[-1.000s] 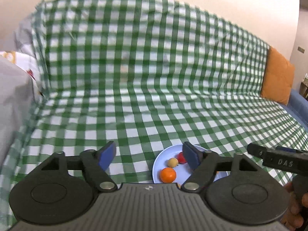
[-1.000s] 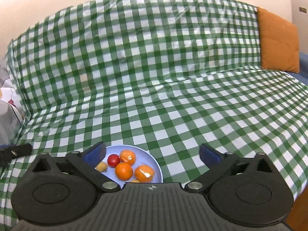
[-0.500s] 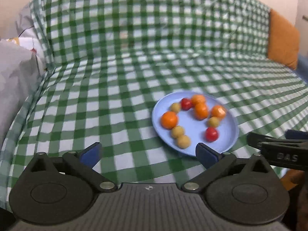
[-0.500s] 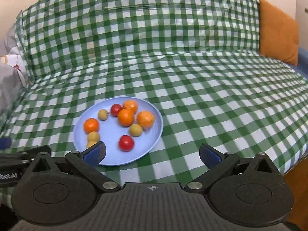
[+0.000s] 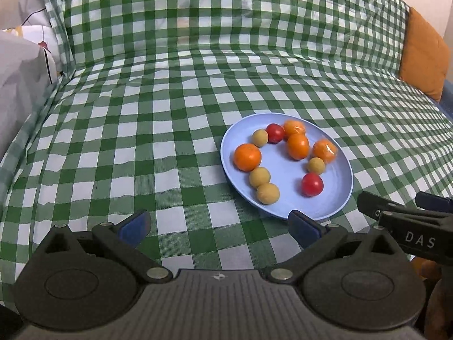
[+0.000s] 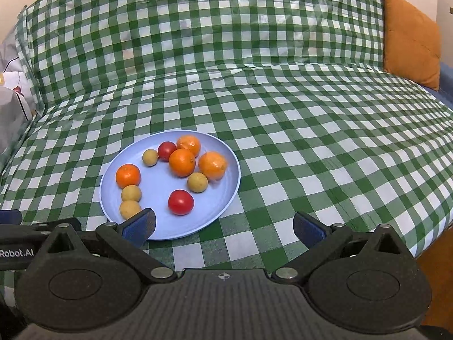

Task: Organize fruits

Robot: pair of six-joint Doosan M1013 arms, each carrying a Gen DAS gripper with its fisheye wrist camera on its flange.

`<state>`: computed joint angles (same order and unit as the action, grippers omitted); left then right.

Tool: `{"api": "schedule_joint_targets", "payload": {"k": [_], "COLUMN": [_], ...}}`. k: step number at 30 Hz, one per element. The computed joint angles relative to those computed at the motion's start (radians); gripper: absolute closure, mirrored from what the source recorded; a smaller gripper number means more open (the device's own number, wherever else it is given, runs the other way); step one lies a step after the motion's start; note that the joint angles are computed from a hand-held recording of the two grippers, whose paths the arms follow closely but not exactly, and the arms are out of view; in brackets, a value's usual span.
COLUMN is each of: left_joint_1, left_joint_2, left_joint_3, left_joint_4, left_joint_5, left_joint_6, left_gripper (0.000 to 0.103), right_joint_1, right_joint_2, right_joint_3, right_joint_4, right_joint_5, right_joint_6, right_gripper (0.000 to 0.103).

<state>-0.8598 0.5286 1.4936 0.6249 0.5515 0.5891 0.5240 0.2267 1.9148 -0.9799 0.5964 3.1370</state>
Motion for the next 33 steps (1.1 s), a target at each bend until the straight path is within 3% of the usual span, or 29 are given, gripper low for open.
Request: {"api": "schedule_joint_targets", "payload": {"k": [33], "left_joint_1": [-0.003], "left_joint_2": [0.006], "left_joint_3": [-0.007], "left_joint_4": [-0.011], "left_joint_5": [0.005], "left_joint_6": [0.018], "left_gripper": [0.0], "right_joint_1": [-0.001], "right_joint_2": [0.006], "right_joint_3": [-0.005], "right_joint_4": [0.022], "right_joint_5": [-0.002], "right_joint_6": [-0.021], "right_gripper": [0.001]}}
